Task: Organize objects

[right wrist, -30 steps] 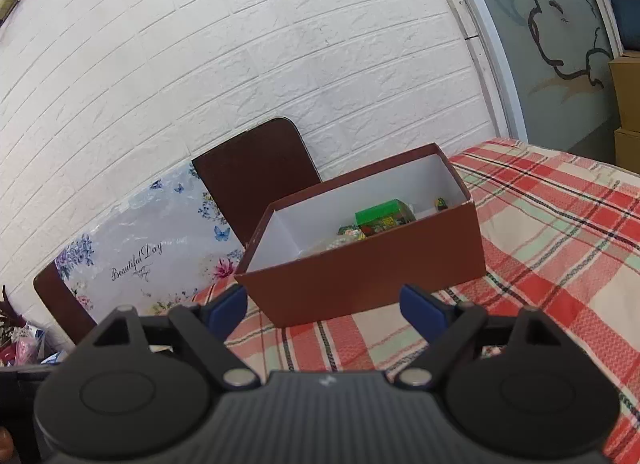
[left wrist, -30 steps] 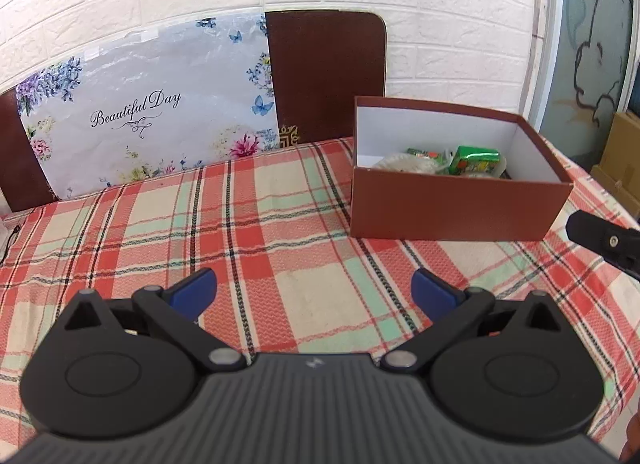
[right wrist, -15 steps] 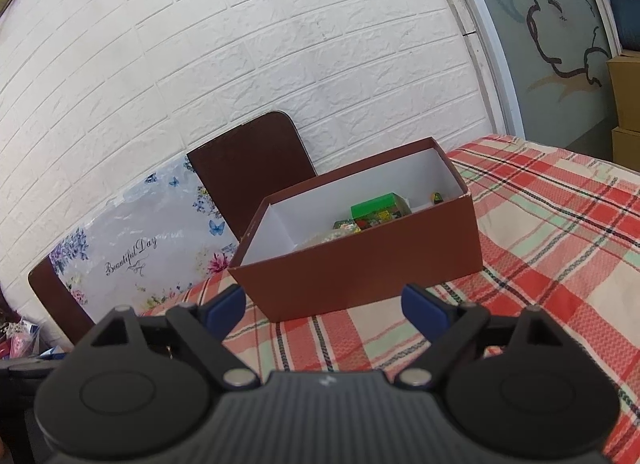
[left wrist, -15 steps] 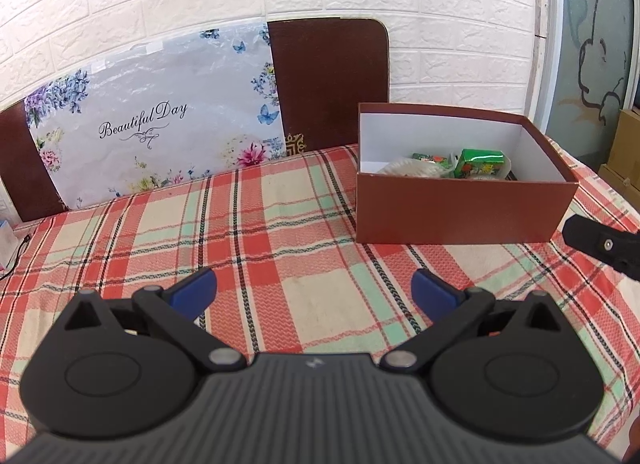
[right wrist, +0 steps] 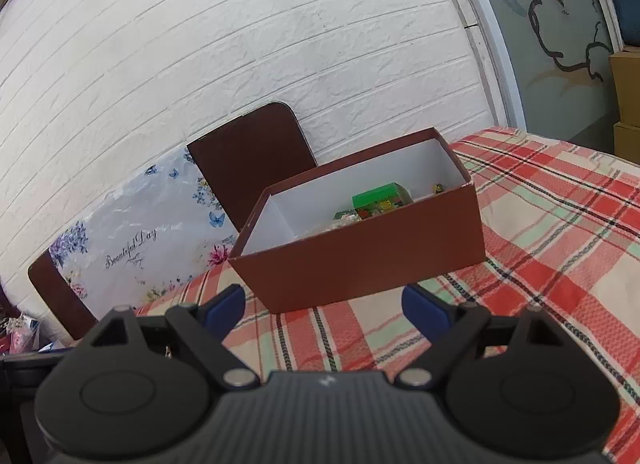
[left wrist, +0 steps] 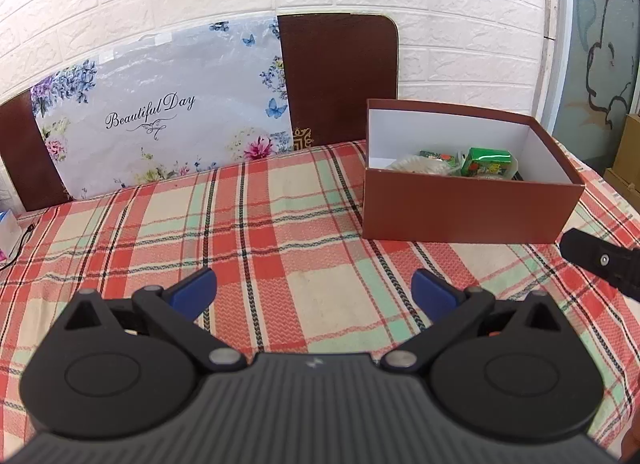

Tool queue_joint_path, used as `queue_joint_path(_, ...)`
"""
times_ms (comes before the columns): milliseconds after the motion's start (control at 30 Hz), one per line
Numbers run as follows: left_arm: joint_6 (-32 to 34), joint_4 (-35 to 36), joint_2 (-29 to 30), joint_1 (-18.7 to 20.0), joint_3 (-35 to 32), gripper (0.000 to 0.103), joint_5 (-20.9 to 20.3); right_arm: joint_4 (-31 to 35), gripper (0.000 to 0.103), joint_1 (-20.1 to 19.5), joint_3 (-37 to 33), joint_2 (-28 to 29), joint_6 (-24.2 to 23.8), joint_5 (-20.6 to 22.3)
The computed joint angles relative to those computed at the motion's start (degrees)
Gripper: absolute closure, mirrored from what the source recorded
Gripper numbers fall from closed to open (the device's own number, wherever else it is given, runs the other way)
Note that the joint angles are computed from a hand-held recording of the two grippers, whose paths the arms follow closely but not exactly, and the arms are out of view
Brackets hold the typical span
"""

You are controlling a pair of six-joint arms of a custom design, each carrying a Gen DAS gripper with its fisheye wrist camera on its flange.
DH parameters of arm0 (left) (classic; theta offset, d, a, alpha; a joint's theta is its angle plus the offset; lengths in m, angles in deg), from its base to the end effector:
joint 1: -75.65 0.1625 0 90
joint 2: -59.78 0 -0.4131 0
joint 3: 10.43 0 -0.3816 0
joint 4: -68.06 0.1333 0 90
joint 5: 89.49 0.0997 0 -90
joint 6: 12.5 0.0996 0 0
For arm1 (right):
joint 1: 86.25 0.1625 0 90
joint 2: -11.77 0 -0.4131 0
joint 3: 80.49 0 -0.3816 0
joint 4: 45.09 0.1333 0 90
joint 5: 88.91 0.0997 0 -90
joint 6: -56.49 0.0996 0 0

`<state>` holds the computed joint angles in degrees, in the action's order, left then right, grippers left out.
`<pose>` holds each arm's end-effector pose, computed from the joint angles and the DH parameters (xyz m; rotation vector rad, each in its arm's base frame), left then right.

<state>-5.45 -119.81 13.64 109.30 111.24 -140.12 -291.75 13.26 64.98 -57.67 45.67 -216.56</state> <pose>-0.3099 -0.4423 0.0575 1.1862 2.2633 -0.8378 0.1262 -0.3147 0.2645 -0.2124 -2.0313 1.6570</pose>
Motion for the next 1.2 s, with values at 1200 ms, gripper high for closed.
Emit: queue_joint_path(1200, -3.0, -1.0, -0.2, 1.3, 0.6, 0.000, 3.8, 2.5, 0.013, 1.3, -0.3, 2.9, -2.0, 0.5)
